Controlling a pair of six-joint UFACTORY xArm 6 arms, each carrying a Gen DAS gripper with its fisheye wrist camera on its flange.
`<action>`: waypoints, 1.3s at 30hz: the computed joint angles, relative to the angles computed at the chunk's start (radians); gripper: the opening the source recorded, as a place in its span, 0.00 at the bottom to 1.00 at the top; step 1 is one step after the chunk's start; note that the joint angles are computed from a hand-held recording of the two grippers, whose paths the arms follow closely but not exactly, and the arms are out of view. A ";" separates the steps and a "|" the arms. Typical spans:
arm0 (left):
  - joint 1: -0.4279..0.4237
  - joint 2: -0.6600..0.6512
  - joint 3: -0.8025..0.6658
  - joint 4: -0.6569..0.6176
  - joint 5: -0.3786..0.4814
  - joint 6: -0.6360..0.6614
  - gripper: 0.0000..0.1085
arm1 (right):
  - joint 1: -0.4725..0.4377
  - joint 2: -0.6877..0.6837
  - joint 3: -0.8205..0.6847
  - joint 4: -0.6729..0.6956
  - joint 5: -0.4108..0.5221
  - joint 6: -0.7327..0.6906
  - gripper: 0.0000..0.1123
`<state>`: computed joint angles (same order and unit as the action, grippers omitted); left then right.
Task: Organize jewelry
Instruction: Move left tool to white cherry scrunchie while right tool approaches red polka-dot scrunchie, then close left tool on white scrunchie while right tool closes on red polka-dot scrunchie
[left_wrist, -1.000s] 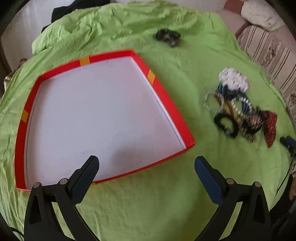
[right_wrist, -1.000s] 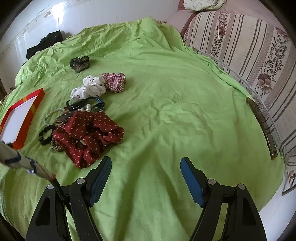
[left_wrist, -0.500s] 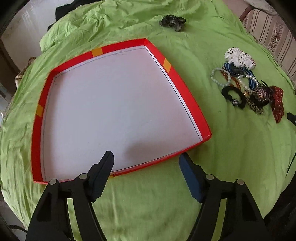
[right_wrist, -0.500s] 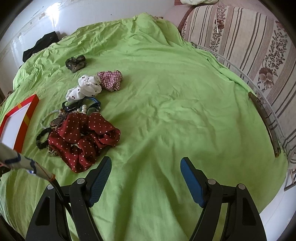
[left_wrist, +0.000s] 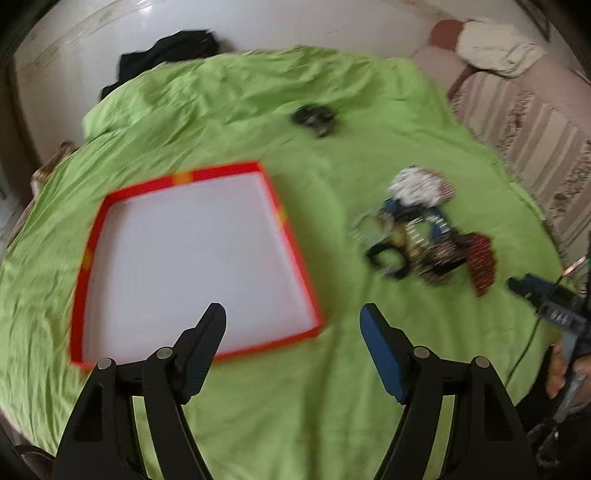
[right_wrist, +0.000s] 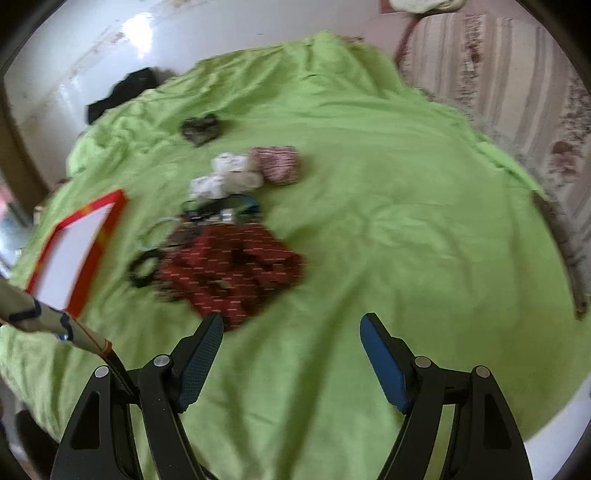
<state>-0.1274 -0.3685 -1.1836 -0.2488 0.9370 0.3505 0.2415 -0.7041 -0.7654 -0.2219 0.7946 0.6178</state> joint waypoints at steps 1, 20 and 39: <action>-0.025 0.020 -0.023 0.003 -0.008 -0.011 0.69 | -0.002 0.003 0.001 0.018 -0.017 -0.017 0.70; -0.255 0.634 -0.649 -0.051 0.084 -0.164 0.69 | -0.076 0.074 0.054 0.473 -0.255 -0.427 0.68; -0.308 1.022 -1.124 -0.097 0.286 -0.207 0.13 | -0.058 0.141 0.055 0.593 -0.315 -0.606 0.19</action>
